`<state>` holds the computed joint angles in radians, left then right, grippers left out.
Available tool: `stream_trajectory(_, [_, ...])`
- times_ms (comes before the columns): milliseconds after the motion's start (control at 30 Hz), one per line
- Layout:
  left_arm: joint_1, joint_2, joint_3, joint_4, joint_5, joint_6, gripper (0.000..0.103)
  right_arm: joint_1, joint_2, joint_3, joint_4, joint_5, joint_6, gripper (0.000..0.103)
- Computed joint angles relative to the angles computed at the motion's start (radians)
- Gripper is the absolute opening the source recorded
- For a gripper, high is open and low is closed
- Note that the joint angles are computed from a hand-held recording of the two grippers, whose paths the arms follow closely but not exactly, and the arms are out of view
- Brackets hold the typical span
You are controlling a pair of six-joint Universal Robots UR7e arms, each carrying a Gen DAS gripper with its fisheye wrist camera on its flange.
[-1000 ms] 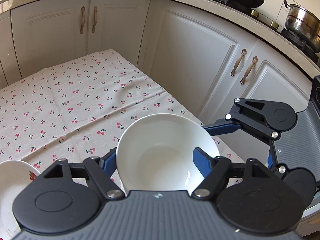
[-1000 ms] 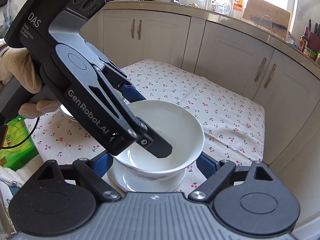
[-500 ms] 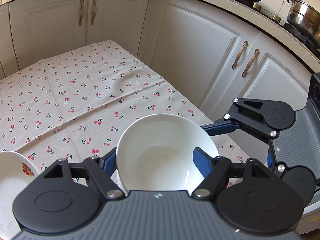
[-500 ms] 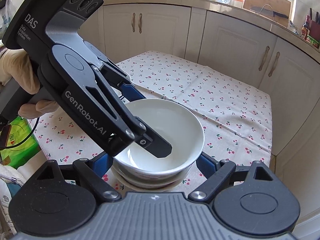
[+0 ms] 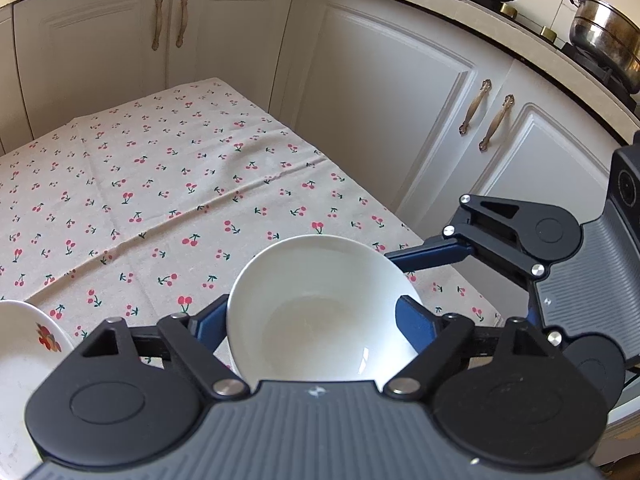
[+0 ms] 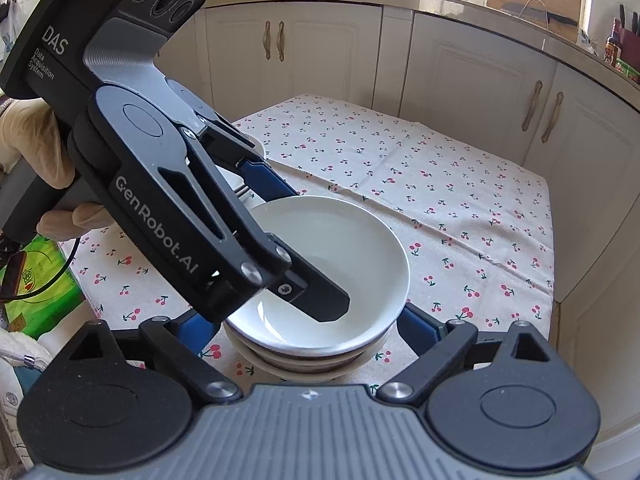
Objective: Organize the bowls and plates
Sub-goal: 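Lower the white bowl onto the nested bowls and open the left gripper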
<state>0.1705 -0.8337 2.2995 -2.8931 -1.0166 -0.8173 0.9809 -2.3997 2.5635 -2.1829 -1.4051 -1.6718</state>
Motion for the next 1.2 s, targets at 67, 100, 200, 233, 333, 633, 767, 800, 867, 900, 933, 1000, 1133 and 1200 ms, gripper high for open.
stream_trajectory(67, [-0.003, -0.004, 0.002, 0.001, 0.003, 0.001, 0.086, -0.020, -0.019, -0.005, 0.031, 0.032, -0.022, 0.103])
stream_trajectory(100, [-0.005, -0.006, 0.002, 0.000, 0.005, 0.003, 0.086, -0.019, -0.022, -0.009, 0.041, 0.038, -0.021, 0.103])
stream_trajectory(200, [-0.012, -0.011, 0.005, 0.003, 0.016, 0.003, 0.087, -0.014, -0.029, -0.014, 0.052, 0.044, -0.024, 0.103])
stream_trajectory(233, [-0.013, -0.013, 0.006, 0.002, 0.017, 0.005, 0.087, -0.014, -0.032, -0.012, 0.048, 0.042, -0.027, 0.103])
stream_trajectory(333, [-0.019, -0.020, 0.008, 0.011, 0.025, 0.009, 0.087, -0.018, -0.041, -0.007, 0.049, 0.040, -0.036, 0.103])
stream_trajectory(633, [-0.037, -0.033, 0.028, -0.055, 0.041, 0.054, 0.087, -0.052, -0.085, 0.006, 0.068, 0.063, -0.074, 0.103])
stream_trajectory(767, [-0.030, -0.021, 0.031, -0.095, 0.010, 0.078, 0.087, -0.073, -0.113, 0.005, 0.100, 0.079, -0.092, 0.103])
stream_trajectory(800, [-0.029, -0.018, 0.030, -0.095, 0.009, 0.079, 0.087, -0.080, -0.125, 0.008, 0.106, 0.084, -0.101, 0.103])
stream_trajectory(867, [-0.026, -0.014, 0.027, -0.086, 0.008, 0.074, 0.087, -0.091, -0.142, 0.011, 0.118, 0.090, -0.117, 0.103])
stream_trajectory(900, [-0.023, -0.014, 0.026, -0.082, 0.008, 0.072, 0.087, -0.098, -0.151, 0.012, 0.125, 0.094, -0.125, 0.103])
stream_trajectory(933, [-0.020, -0.014, 0.029, -0.088, 0.005, 0.071, 0.087, -0.106, -0.159, 0.012, 0.132, 0.099, -0.133, 0.103])
stream_trajectory(1000, [-0.025, -0.017, 0.041, -0.110, 0.014, 0.064, 0.087, -0.127, -0.179, 0.013, 0.151, 0.114, -0.154, 0.103])
stream_trajectory(1133, [-0.079, -0.033, 0.074, -0.126, 0.090, 0.098, 0.094, -0.184, -0.224, 0.011, 0.198, 0.150, -0.213, 0.103])
stream_trajectory(1200, [-0.115, -0.043, 0.102, -0.144, 0.137, 0.110, 0.099, -0.216, -0.250, 0.014, 0.211, 0.172, -0.246, 0.103])
